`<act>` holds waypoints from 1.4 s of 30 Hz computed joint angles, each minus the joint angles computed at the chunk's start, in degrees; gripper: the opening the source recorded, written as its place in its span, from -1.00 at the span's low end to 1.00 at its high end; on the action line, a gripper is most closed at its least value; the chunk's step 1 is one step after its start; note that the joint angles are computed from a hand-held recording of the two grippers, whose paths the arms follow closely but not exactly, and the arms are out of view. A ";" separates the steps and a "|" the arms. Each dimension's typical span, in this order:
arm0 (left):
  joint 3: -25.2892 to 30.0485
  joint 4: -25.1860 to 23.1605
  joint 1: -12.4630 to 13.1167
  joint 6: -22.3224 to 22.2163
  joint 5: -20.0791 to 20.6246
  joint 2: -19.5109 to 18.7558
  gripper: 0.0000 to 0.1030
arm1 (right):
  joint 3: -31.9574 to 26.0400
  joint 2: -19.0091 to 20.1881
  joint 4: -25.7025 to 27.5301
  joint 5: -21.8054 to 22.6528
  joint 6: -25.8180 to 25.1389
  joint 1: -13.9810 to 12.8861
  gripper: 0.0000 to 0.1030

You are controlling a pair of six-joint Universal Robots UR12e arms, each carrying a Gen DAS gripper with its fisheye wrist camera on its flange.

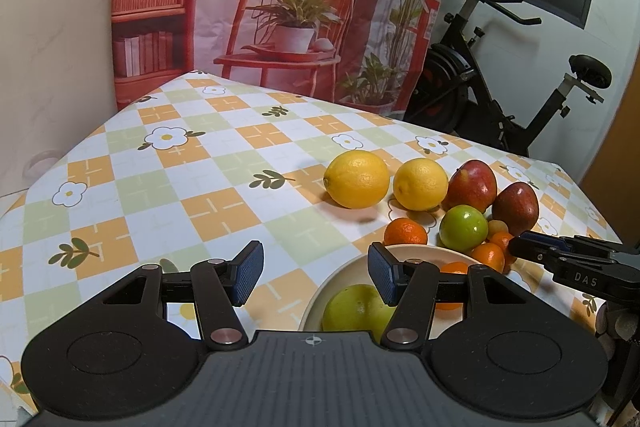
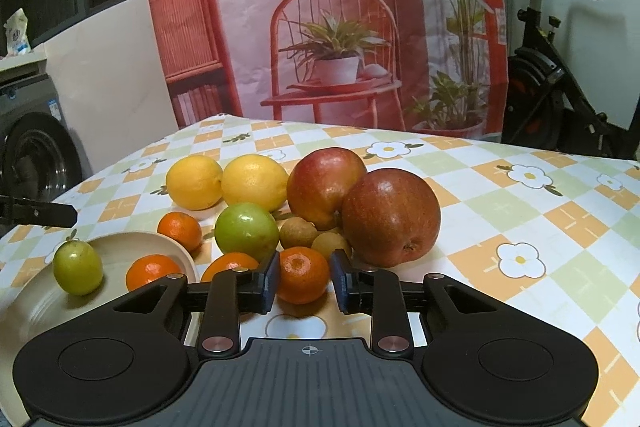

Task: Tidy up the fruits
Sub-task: 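Grasp another tangerine from the cluster with the right gripper, then grasp a tangerine with the left gripper while the right gripper holds its tangerine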

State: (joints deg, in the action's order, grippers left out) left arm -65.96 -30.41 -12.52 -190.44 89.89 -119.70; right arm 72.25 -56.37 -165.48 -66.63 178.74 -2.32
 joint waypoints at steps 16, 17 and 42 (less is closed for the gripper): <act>3.59 -2.06 0.81 -0.33 -4.27 -1.52 0.18 | -1.70 0.58 4.67 2.50 -1.71 -0.18 -0.40; 4.40 -2.65 0.92 -0.62 -5.05 -1.92 0.17 | -1.85 0.67 4.94 2.93 -1.39 -0.29 -0.40; 21.57 -19.74 -0.07 1.05 -11.41 -11.79 0.04 | 1.82 -1.27 1.02 1.49 2.63 -0.48 -0.47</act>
